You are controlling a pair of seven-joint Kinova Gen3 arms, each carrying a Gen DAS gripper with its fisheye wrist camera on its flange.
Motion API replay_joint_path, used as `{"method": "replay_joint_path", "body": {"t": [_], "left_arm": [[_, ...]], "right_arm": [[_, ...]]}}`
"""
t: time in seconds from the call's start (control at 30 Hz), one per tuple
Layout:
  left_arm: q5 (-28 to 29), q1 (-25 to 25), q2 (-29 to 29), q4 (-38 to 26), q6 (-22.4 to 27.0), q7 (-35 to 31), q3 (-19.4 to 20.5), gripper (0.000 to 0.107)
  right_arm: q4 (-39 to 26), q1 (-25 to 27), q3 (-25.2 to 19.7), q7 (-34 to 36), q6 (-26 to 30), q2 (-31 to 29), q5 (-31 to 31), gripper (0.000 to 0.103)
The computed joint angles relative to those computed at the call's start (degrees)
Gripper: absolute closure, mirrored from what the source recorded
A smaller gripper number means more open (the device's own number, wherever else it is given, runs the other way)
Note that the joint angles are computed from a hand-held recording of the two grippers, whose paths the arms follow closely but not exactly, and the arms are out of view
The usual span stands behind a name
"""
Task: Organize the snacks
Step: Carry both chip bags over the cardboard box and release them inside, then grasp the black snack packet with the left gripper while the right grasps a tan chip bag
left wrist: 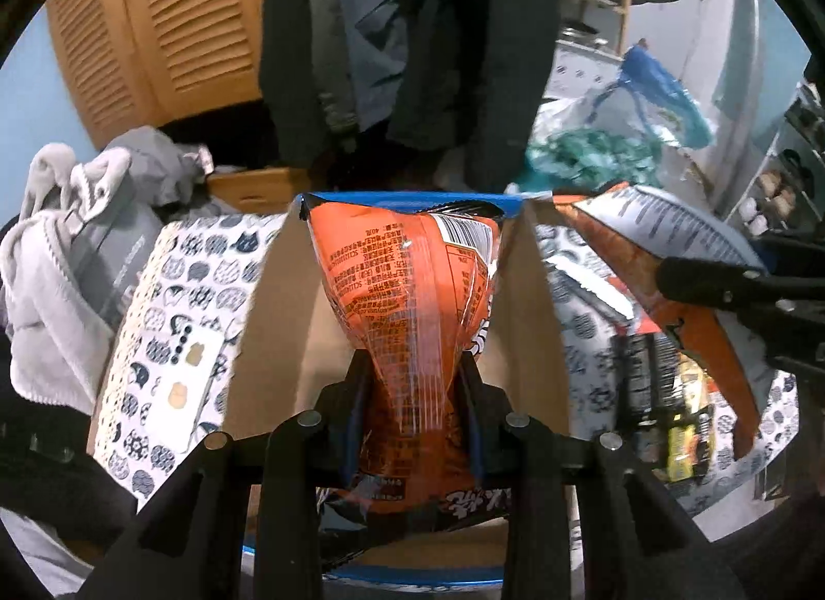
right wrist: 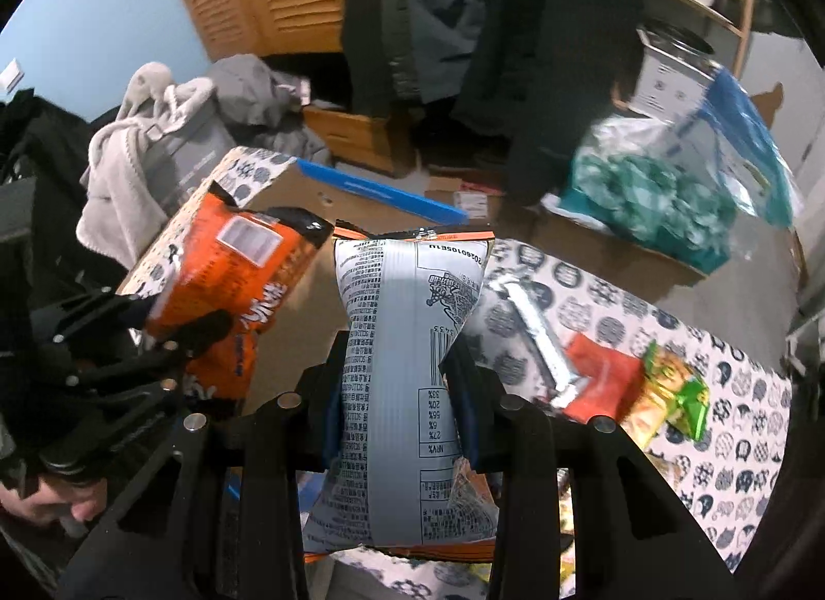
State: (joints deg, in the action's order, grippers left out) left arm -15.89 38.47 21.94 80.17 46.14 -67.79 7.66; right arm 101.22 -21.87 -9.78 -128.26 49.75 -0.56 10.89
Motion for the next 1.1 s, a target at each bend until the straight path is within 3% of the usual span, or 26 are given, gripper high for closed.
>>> {"method": "replay_joint_path", "body": {"t": [0.53, 0.6, 0.73, 0.8, 0.87, 1.1], "left_arm": [[-5.1, -0.9, 0.5, 2.9, 0.7, 2.2, -2.4, 0.075], [-6.7, -0.2, 0.3, 3.2, 0.7, 3.2, -2.9, 0.075], [-7.4, -0.3, 0.3, 3.1, 1.1, 3.8, -2.7, 0.051], [-9.2, 0.7, 0.1, 3.4, 0.9, 4.8, -3.0, 0.045], [-10.9, 1.6, 0.0, 3.5, 1.0, 5.7, -3.2, 0.037], [-13.7, 3.4, 0.1, 2.8, 1.3, 6.1, -2.3, 0.030]], "right_arm": [[-8.8, -5.2, 1.2, 3.9, 2.3, 11.1, -1.4, 0.068], [-9.8, -5.9, 1.6, 4.1, 3.7, 11.8, -0.3, 0.062], [-9.3, -7.0, 2.2, 2.6, 4.3, 11.0, 2.0, 0.046], [-9.2, -7.2, 2.3, 1.9, 5.5, 10.5, 3.0, 0.034], [-8.7, -7.4, 2.3, 1.0, 6.2, 9.7, 4.5, 0.030], [-5.5, -6.2, 1.7, -1.2, 8.4, 5.7, 7.5, 0.020]]}}
